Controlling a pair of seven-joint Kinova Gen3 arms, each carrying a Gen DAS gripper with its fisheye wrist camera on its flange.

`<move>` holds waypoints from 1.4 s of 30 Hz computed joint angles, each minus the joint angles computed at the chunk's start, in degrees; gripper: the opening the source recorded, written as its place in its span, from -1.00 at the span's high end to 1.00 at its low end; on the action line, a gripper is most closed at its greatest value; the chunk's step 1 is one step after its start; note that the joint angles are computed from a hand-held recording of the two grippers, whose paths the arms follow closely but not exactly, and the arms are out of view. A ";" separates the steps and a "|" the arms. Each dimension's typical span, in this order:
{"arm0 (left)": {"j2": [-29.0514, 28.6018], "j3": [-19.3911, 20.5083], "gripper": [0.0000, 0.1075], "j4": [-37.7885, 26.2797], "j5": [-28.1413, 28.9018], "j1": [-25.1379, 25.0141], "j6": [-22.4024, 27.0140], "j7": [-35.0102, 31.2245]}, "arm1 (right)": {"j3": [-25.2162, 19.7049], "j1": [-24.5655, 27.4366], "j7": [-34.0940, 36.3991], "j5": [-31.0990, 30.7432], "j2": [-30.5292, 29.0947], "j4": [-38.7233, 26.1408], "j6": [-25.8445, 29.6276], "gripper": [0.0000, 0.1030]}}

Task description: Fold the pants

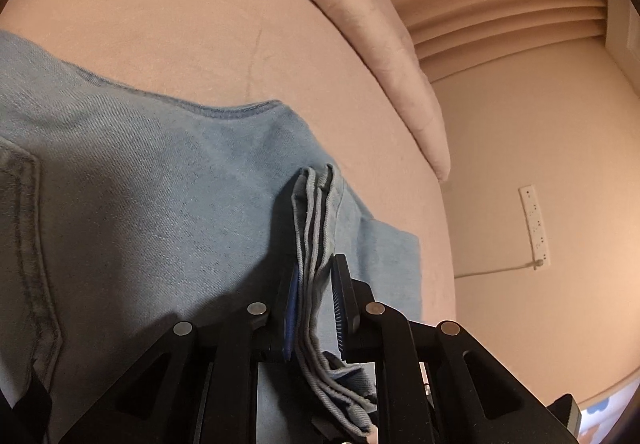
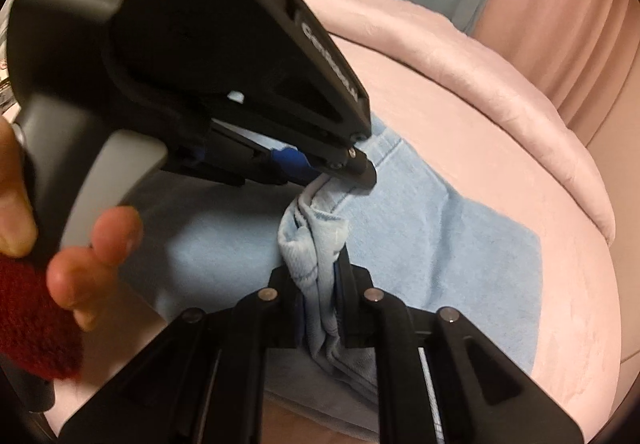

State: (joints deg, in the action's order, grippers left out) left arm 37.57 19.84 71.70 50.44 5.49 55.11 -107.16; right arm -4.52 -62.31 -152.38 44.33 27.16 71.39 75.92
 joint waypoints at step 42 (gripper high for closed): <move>-3.10 -1.47 0.66 -4.80 -21.20 19.15 -0.36 -1.02 | -7.22 26.66 -9.81 -16.90 -23.15 21.60 -15.41 0.44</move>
